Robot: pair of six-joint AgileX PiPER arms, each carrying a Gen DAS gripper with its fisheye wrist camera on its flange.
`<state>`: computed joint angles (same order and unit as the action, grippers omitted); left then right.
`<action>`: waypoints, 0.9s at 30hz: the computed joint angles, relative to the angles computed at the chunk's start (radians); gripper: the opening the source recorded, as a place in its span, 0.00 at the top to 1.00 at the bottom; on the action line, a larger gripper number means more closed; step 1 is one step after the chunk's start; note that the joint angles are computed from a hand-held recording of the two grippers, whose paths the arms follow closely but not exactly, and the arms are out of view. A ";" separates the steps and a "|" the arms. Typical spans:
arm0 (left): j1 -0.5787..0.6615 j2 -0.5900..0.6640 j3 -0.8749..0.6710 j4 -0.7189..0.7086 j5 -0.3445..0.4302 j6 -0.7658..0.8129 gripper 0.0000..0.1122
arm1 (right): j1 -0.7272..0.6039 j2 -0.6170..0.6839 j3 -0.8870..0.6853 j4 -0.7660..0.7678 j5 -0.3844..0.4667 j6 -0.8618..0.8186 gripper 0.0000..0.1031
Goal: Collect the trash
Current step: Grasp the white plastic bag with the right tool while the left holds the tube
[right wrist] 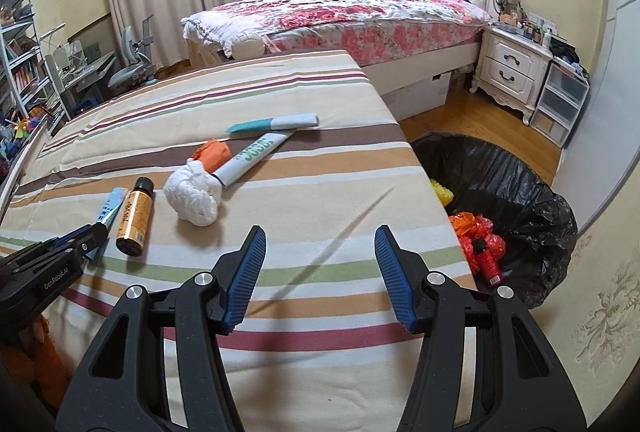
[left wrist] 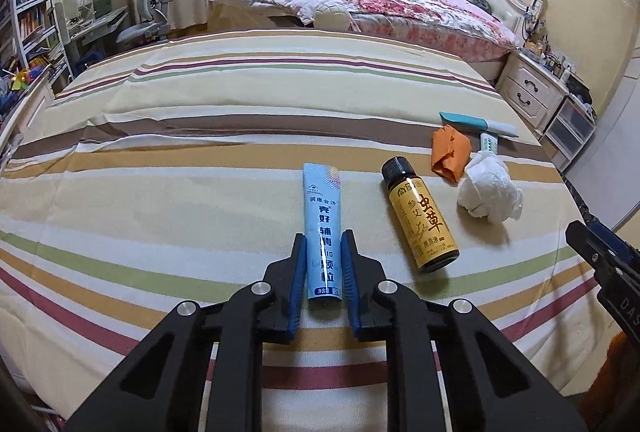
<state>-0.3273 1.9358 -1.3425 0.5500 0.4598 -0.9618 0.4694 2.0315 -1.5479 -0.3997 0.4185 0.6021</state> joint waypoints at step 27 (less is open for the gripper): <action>0.074 -0.103 0.154 0.196 -0.064 -0.193 0.85 | 0.112 0.220 -0.380 0.140 0.186 -0.251 0.77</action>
